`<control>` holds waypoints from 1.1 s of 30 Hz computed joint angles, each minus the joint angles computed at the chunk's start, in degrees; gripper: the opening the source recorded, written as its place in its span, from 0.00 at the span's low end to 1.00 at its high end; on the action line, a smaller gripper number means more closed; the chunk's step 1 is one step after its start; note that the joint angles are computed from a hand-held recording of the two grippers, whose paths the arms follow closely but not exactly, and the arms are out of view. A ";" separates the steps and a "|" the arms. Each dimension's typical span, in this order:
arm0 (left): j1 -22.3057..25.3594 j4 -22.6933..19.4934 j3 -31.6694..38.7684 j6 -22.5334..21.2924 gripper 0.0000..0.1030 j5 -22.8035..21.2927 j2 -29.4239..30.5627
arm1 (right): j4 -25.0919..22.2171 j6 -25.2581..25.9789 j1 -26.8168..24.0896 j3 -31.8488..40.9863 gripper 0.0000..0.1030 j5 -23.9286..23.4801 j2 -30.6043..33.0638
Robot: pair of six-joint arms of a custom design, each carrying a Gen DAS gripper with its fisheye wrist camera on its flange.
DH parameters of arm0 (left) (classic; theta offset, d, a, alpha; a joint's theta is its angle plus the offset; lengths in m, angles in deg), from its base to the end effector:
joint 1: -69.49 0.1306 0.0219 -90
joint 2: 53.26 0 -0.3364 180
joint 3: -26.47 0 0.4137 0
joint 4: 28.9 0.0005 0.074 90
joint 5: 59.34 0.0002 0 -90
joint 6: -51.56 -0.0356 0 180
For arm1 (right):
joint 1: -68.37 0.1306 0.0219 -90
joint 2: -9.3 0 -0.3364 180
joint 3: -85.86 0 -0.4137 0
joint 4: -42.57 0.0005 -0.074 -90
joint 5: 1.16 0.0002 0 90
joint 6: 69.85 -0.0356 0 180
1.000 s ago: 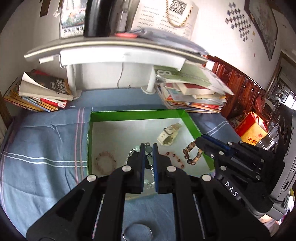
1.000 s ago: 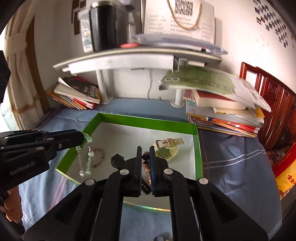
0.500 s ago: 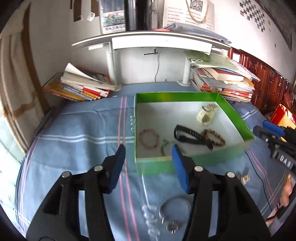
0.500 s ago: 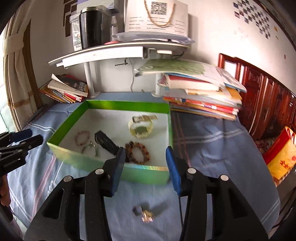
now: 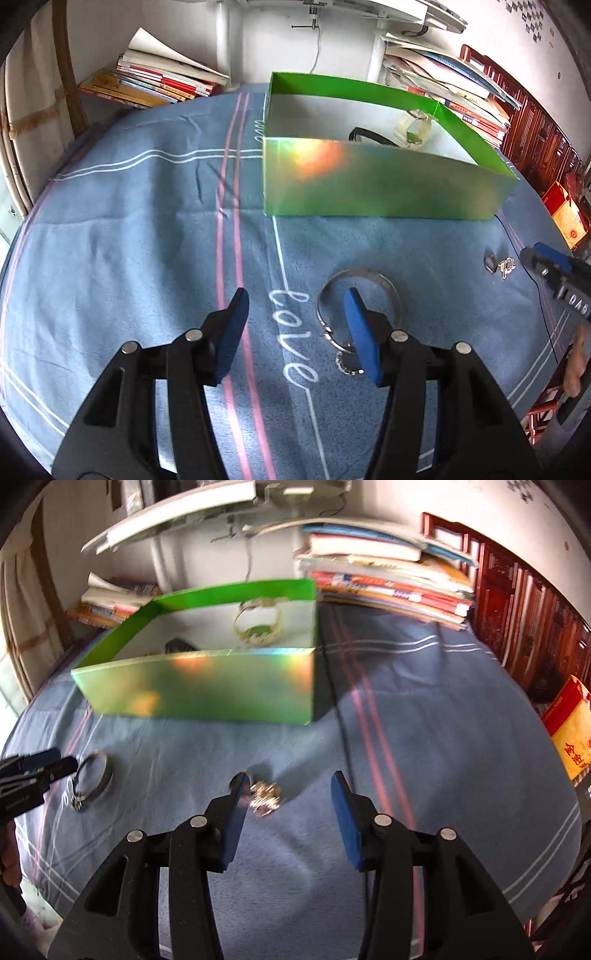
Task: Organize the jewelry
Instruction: 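Move the left gripper to the silver bangle while the right moves to the silver charm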
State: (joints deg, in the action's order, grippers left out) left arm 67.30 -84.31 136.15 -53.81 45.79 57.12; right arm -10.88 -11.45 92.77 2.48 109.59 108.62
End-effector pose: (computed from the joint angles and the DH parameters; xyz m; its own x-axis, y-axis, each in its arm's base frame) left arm 0.6122 -0.0332 0.3508 -0.7515 0.2848 -0.5951 0.3957 0.9164 -0.0611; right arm 0.5056 0.2149 0.3539 -0.7524 0.1967 -0.6286 0.2203 0.9745 0.0413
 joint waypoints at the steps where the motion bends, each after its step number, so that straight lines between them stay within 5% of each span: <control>1: -0.26 0.08 -0.06 0.04 0.52 -0.26 0.10 | -0.19 0.23 0.14 0.46 0.44 -0.40 0.79; 6: -0.93 -1.00 0.64 0.08 0.34 -1.45 1.33 | -0.11 0.28 0.62 1.83 0.44 -1.52 2.94; 11: -1.02 -0.47 0.03 -0.09 0.30 -1.58 1.05 | -0.50 1.15 1.03 2.47 0.22 -1.21 3.42; 19: -1.43 0.43 -1.34 -0.83 0.10 -1.65 0.04 | -0.59 1.74 1.21 2.78 0.21 -1.18 3.53; 33: -0.82 4.28 -3.91 0.35 0.04 -0.63 -3.54 | 0.84 1.96 2.11 1.81 0.21 0.18 1.28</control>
State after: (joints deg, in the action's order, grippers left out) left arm 66.48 -80.03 132.24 -53.46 45.16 53.58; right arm -10.03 -9.49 94.88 4.29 109.77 109.90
